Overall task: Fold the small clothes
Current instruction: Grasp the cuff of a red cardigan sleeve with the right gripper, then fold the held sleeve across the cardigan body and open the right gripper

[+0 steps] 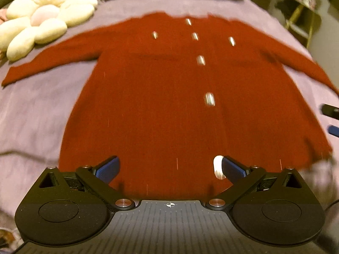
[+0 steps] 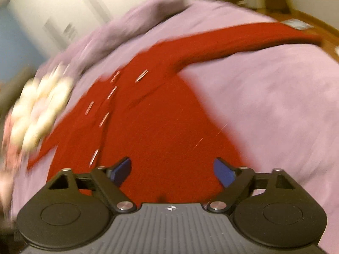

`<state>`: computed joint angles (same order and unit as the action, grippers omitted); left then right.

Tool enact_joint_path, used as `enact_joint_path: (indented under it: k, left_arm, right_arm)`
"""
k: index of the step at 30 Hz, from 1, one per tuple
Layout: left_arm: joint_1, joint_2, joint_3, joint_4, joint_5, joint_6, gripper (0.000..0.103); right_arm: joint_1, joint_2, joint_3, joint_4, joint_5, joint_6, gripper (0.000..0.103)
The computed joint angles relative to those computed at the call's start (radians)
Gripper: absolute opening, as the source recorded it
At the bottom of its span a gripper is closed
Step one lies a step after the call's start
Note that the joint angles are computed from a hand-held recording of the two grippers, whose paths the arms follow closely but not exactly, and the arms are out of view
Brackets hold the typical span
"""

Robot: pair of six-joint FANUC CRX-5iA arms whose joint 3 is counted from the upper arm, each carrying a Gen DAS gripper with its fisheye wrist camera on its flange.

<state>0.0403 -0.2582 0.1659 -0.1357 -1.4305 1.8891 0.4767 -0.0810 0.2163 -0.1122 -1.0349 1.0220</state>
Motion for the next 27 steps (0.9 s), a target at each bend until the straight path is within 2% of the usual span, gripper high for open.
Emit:
enact_joint_path:
  k: [1, 4, 6, 11, 15, 17, 19, 21, 22, 23, 25, 26, 27]
  left_arm:
    - [0.017, 0.005, -0.01, 0.006, 0.047, 0.012, 0.103]
    - [0.065, 0.039, -0.037, 0.038, 0.18, 0.045, 0.103]
    - [0.075, 0.08, -0.029, 0.03, 0.224, 0.074, 0.103]
    - [0.1, 0.169, -0.009, 0.047, 0.233, 0.106, 0.103]
    - [0.114, 0.148, -0.061, 0.057, 0.281, 0.103, 0.103]
    - [0.13, 0.125, -0.101, 0.08, 0.326, 0.081, 0.103]
    - [0.148, 0.108, -0.137, 0.111, 0.369, 0.053, 0.103]
    - [0.164, 0.089, -0.171, 0.143, 0.402, 0.018, 0.103]
    - [0.169, 0.086, -0.178, 0.154, 0.407, -0.003, 0.103]
    - [0.172, 0.092, -0.173, 0.158, 0.401, -0.033, 0.103]
    - [0.151, 0.115, -0.131, 0.117, 0.358, -0.057, 0.103]
    - [0.13, 0.126, -0.104, 0.076, 0.336, -0.044, 0.103]
    - [0.105, 0.134, -0.077, 0.026, 0.323, -0.021, 0.103]
  right_arm:
    - [-0.038, 0.023, 0.01, -0.004, 0.036, -0.021, 0.073]
    - [-0.152, 0.125, 0.064, 0.003, 0.137, -0.146, 0.055]
    - [-0.209, 0.202, 0.12, 0.008, 0.156, -0.237, 0.044]
    - [-0.283, 0.322, 0.168, 0.075, 0.263, -0.49, 0.042]
    - [-0.317, 0.372, 0.17, 0.059, 0.35, -0.607, 0.039]
    - [-0.327, 0.378, 0.159, 0.054, 0.383, -0.613, 0.035]
    - [-0.326, 0.395, 0.16, 0.078, 0.394, -0.622, 0.026]
    - [-0.326, 0.408, 0.167, 0.102, 0.382, -0.621, 0.014]
    - [-0.316, 0.421, 0.18, 0.142, 0.358, -0.613, 0.013]
    - [-0.298, 0.439, 0.212, 0.197, 0.312, -0.599, 0.012]
    - [-0.222, 0.506, 0.312, 0.42, 0.181, -0.516, 0.011]
    - [-0.185, 0.512, 0.323, 0.501, 0.186, -0.47, 0.011]
    - [-0.155, 0.498, 0.304, 0.555, 0.233, -0.412, 0.011]
